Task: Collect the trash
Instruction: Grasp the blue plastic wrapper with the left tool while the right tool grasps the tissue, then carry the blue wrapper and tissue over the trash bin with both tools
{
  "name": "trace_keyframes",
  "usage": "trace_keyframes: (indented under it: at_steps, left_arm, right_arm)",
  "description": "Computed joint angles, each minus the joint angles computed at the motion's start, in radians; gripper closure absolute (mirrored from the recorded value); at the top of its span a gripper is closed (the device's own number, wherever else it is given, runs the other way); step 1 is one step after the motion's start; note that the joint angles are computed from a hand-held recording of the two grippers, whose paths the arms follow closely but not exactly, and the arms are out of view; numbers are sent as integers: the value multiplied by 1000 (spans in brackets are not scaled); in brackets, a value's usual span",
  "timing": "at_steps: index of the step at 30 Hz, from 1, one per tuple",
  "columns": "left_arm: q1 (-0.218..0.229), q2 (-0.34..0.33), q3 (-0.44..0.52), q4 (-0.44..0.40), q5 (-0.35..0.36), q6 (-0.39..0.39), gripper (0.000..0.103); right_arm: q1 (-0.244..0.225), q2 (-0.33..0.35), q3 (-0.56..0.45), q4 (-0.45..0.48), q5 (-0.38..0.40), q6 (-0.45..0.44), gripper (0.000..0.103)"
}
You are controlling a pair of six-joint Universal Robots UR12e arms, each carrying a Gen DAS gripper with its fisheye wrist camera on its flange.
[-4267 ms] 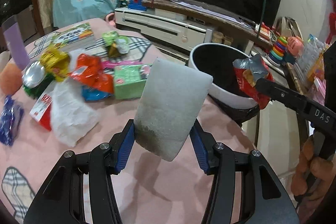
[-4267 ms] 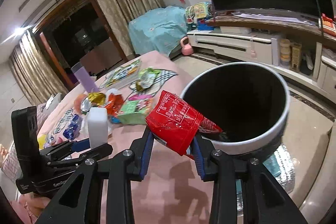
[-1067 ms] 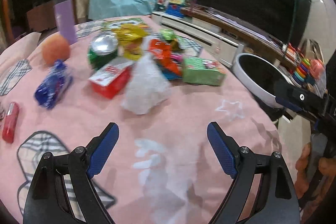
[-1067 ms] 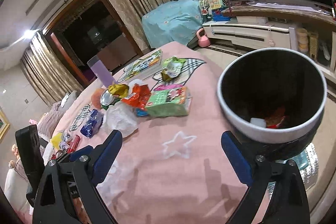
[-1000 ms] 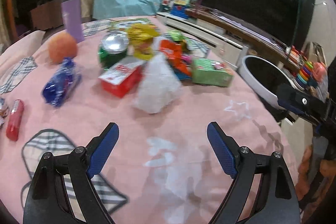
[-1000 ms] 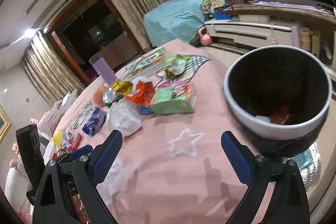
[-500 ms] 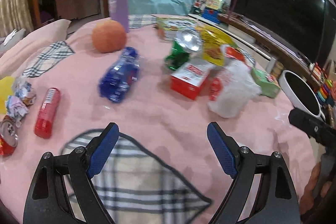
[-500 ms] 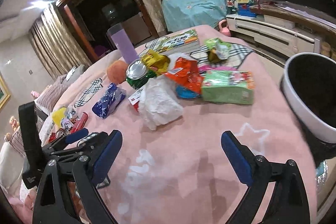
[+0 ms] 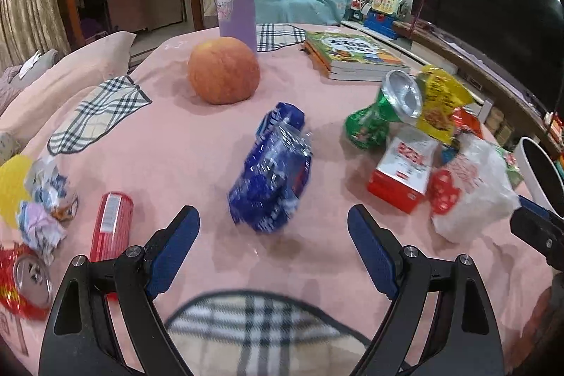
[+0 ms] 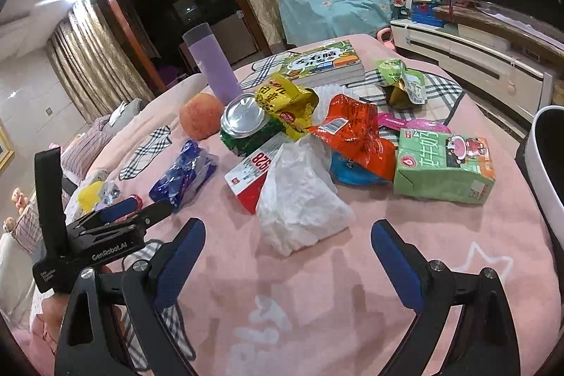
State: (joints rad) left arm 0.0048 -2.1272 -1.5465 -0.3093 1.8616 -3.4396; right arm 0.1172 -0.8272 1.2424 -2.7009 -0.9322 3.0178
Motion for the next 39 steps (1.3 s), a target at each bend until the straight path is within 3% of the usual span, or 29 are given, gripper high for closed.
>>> trace_keyframes:
  at_steps: [8, 11, 13, 15, 20, 21, 30, 35, 39]
  left_arm:
    - [13, -42, 66, -68, 23, 0, 15]
    - [19, -49, 77, -92, -4, 4, 15]
    - [25, -49, 72, -88, -43, 7, 26]
    - [28, -48, 71, -97, -68, 4, 57]
    - [30, -31, 40, -54, -103, -19, 73]
    - [29, -26, 33, -44, -111, -18, 74]
    - [-18, 25, -30, 27, -189, 5, 75]
    - [-50, 26, -22, 13, -274, 36, 75]
    - [-72, 10, 6, -1, -326, 55, 75]
  right_arm:
    - [13, 31, -48, 43, -26, 11, 8]
    - [16, 38, -57, 47, -37, 11, 18]
    - [16, 43, -66, 70, -35, 13, 28]
    - [13, 45, -70, 75, -33, 22, 46]
    - [0, 41, -59, 59, 18, 27, 78]
    - [-3, 37, -52, 52, 27, 28, 80]
    - [-37, -7, 11, 20, 95, -9, 83]
    - [-59, -41, 69, -1, 101, -37, 84]
    - [-82, -56, 100, -39, 96, -9, 84]
